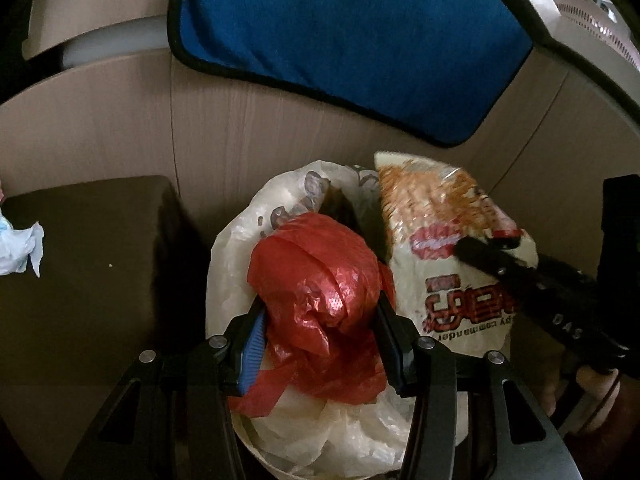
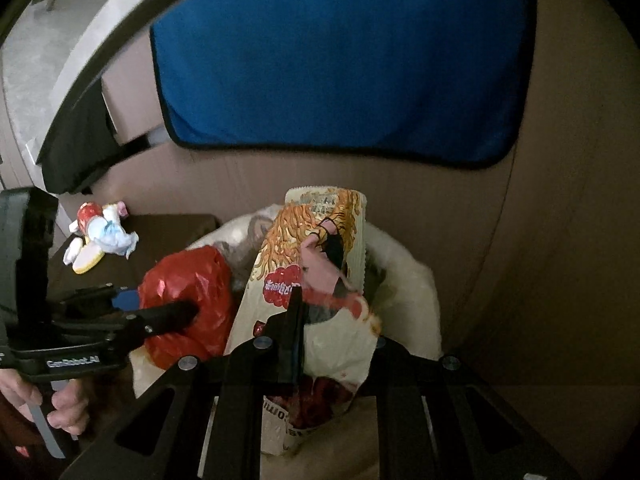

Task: Collect trash
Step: 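Carry the red bag with the left tool while the right tool carries the snack bag into the bin, then open both tools to drop the red bag and snack bag into the bin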

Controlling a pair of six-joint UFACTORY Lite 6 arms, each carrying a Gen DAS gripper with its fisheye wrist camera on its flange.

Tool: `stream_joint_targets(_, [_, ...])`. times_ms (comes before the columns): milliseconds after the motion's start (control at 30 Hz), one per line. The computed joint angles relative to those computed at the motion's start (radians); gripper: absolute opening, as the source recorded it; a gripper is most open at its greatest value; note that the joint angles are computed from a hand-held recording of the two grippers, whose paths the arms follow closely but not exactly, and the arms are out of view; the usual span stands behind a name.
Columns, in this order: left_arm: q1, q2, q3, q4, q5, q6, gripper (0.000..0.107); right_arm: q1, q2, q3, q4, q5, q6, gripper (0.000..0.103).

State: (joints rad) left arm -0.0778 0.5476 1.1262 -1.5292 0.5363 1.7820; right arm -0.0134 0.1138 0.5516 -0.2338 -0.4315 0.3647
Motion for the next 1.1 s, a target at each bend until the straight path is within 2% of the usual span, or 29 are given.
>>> stream_joint_targets(300, [-0.014,0.036,0.025,0.006,-0.03,0.012,0.05,-0.037,0.104,0.054,-0.162,0.01,0.142,0.013])
stream_joint_targets(433, [-0.016,0.01,-0.008,-0.021,-0.021,0.048,0.05,-0.038,0.11,0.05,-0.148,0.001,0.13,0.014])
stream_joint_targets(567, [0.02,0.052,0.052,0.045,0.057,-0.03,0.051,-0.053,0.108,0.047,-0.169,0.003,0.151,0.014])
stream_joint_targets(667, [0.055,0.079,0.097,0.072,0.116,-0.063,0.056,-0.045,0.11,0.054,-0.144,0.014,0.136,0.014])
stream_joint_targets(900, [0.138,0.06,0.147,0.135,0.243,-0.146,0.061,-0.008,0.136,0.088,-0.09,0.03,0.102,0.015])
stream_joint_targets(1100, [0.176,0.027,0.148,0.136,0.256,-0.177,0.061,0.024,0.19,0.162,-0.106,0.081,0.112,0.018])
